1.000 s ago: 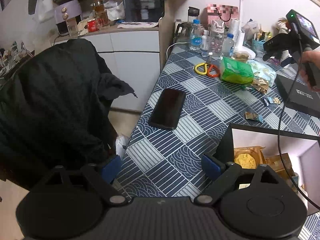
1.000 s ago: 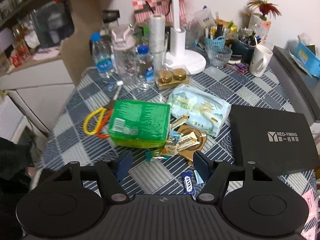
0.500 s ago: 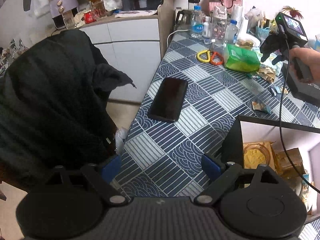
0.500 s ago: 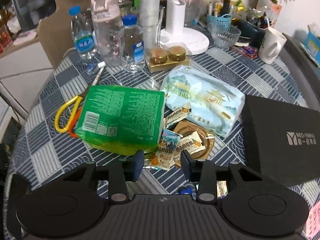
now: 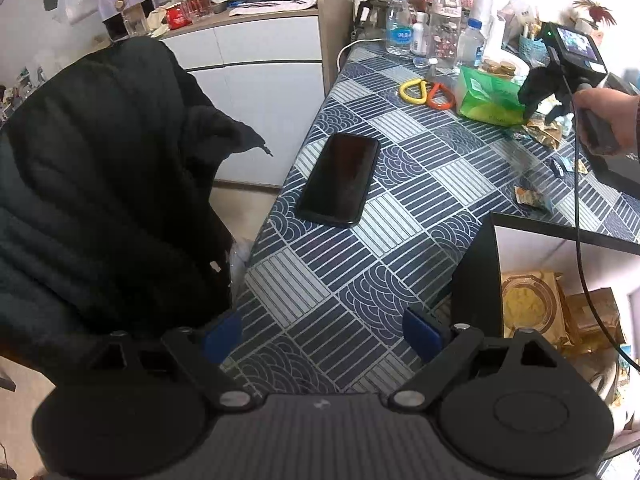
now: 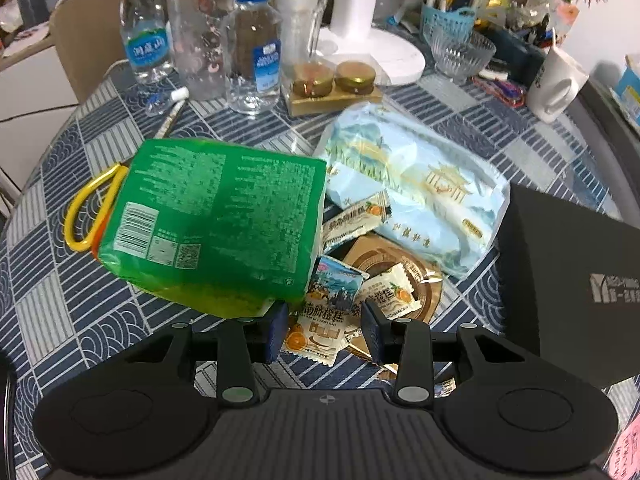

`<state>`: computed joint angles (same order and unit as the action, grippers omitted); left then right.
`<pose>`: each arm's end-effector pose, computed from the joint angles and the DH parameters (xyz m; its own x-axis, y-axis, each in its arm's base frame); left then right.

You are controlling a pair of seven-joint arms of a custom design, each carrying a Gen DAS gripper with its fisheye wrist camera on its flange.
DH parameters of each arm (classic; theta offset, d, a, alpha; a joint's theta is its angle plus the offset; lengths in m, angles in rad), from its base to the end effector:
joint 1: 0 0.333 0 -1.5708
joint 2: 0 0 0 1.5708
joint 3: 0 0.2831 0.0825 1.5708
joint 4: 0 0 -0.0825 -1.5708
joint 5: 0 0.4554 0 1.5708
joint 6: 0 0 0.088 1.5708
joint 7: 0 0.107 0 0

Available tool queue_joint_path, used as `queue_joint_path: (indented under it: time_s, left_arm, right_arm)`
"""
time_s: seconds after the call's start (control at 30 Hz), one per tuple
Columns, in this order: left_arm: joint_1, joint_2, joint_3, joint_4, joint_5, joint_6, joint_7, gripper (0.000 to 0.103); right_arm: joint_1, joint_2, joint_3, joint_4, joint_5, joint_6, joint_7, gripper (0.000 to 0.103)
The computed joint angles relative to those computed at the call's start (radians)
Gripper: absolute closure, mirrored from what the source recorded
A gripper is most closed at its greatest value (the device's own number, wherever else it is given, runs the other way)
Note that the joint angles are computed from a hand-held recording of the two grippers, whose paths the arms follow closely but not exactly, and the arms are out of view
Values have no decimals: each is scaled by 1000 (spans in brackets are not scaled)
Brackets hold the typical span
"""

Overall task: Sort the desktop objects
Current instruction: 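Lower the right tool and close it on a small blue-white snack packet, then lift the snack packet with the right tool and carry it toward the gift box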

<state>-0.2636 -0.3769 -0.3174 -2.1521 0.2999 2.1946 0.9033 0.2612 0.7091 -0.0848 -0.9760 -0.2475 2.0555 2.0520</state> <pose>0.4697 -0.3110 0.5447 -0.0159 -0.9950 -0.0982 -0.8547 0.0646 -0.5151 0.8147 0.1561 0.4599 -0.2207 -0.9698 0.1042 -0.8842 0.1538 -0.4410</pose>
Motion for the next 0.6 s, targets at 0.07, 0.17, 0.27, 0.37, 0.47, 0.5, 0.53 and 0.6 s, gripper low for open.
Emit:
queue_joint_path:
  time_s: [0.07,0.17,0.27,0.37,0.47,0.5,0.53,0.6]
  left_arm:
    - [0,-2,1,0,0,2,0,0]
    - [-1,-4,0,-1,0,0,2,0]
    - [-4,-7,3,-5,-8,4,8,0]
    - [-6,-14,2,-9,-12,8,14,0]
    - [-7,-23,0,-11,-12,10,17,0]
    - [-8,-26,0,-12,-14,11,19,0]
    - [-8,-30,0,-13,-15,12,21,0]
    - [-9,-39,-2,-18,-16,12,23,0]
  right_arm:
    - [7,7,-7,6,-16,0,1,63]
    - [10,-8,-11,-19,-28,21,6,76]
    - [11,-35,-12,-61,-38,50,16,78]
    - [17,-71,-16,-111,-57,83,35,86]
    - [12,-95,-8,-136,-54,89,36,88]
    - [12,-105,-7,-147,-58,93,36,88]
    - [13,-114,-7,-158,-61,97,37,88]
    - [13,-126,-4,-168,-63,96,40,88]
